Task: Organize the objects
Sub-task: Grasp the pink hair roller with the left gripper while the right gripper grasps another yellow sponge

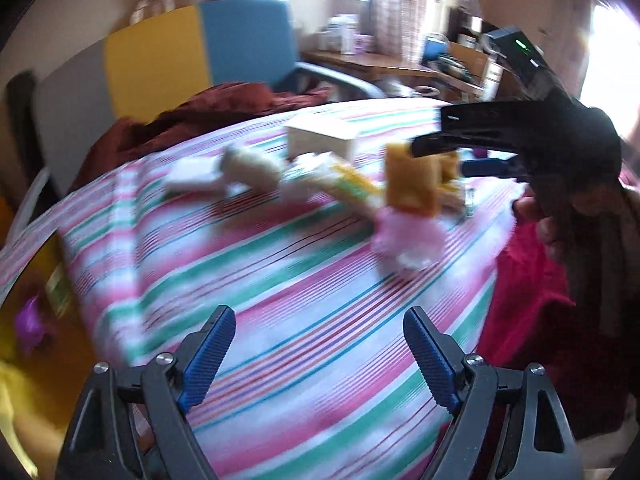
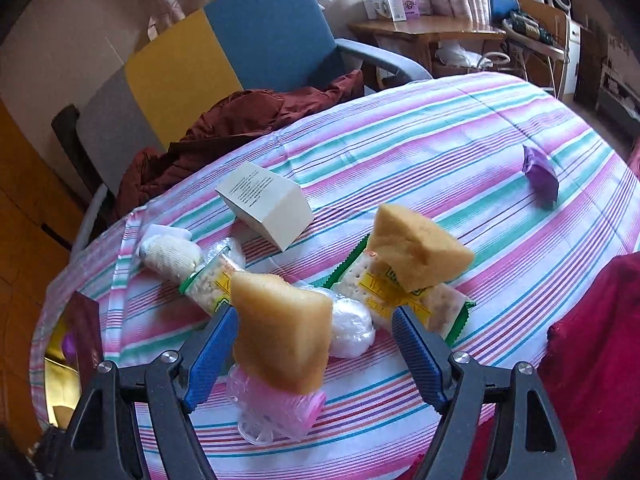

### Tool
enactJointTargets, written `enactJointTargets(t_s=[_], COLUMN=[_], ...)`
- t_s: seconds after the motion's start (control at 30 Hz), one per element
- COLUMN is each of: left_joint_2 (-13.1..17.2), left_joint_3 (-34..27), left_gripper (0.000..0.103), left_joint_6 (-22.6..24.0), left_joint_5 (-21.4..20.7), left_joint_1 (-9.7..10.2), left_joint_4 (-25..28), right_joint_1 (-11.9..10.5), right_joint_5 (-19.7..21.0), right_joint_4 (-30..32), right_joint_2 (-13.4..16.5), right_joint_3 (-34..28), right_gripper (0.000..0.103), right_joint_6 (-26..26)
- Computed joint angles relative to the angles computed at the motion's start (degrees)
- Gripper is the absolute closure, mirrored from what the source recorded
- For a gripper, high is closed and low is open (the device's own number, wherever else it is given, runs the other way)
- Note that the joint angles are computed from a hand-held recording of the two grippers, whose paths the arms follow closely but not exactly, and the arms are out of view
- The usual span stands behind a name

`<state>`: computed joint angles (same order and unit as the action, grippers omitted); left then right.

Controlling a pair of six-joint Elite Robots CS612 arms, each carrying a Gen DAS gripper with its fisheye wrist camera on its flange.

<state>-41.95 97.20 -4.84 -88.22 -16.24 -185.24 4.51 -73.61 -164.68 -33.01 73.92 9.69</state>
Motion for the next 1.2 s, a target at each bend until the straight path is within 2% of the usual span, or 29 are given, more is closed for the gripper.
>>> enactJointTargets(t_s=[0.17,0.27,0.47,0.63,0.73,0.8,0.87,0.9,0.93,0.97,1.13,1.2], left_joint_2=[2.63,3.77,6.04,7.82,8.58,8.92,9.19,9.30,9.33,9.33,8.59,7.97], left_joint_3=[-4.36,-6.40,-10.41,-12.99,-14.07,-14.65,-15.22,-15.14,-14.95,-14.71,-12.62,-11.40], left_gripper=[0.010,0.009,0.008,0.008,0.016,0.030,0.034,0.034,0.034,0.035,0.035,0.035], left_joint_6=[4.28,5.77,6.84,6.92,6.64,6.24,5.88,5.26,4.90,4.60,0.80,-0.14], left_joint_5=[-3.76,-4.52,-5.79,-6.12,-6.70,-8.11,-9.77,-10.42,-10.95,-11.28,-11.88,-11.29], left_joint_1=[-1.00,-1.35,-1.74,-1.96,-1.80,-1.53,-1.19,-1.01,-0.84,-0.71,-0.04,0.09], left_joint_4=[1.23,2.48,5.14,5.76,6.04,7.42,8.91,8.18,7.78,7.21,5.52,4.98], right_joint_1=[-0.12,-0.26,-0.98,-0.85,-0.51,-0.23,0.03,0.15,0.15,0.24,0.42,0.25], right_joint_5=[2.73,4.17,6.07,5.54,4.86,4.33,3.21,2.92,3.38,3.09,1.17,0.94], right_joint_4=[0.37,0.65,0.65,1.49,1.97,2.30,2.60,2.92,3.21,3.43,2.56,1.63], right_joint_2=[0.32,0.49,0.95,1.24,1.36,1.51,1.72,1.84,1.92,1.91,1.74,1.68], right_joint_3=[-0.63,-0.88,-1.28,-1.96,-2.32,-2.72,-3.16,-3.40,-3.53,-3.55,-3.16,-2.93], right_gripper=[0.023,0.023,0.023,0.023,0.024,0.026,0.029,0.036,0.050,0.055,0.064,0.064], right_joint_6=[-1.10,-1.18,1.94,1.07,-1.13,-2.43,-3.41,-4.23,-4.83,-5.40,-6.30,-5.21])
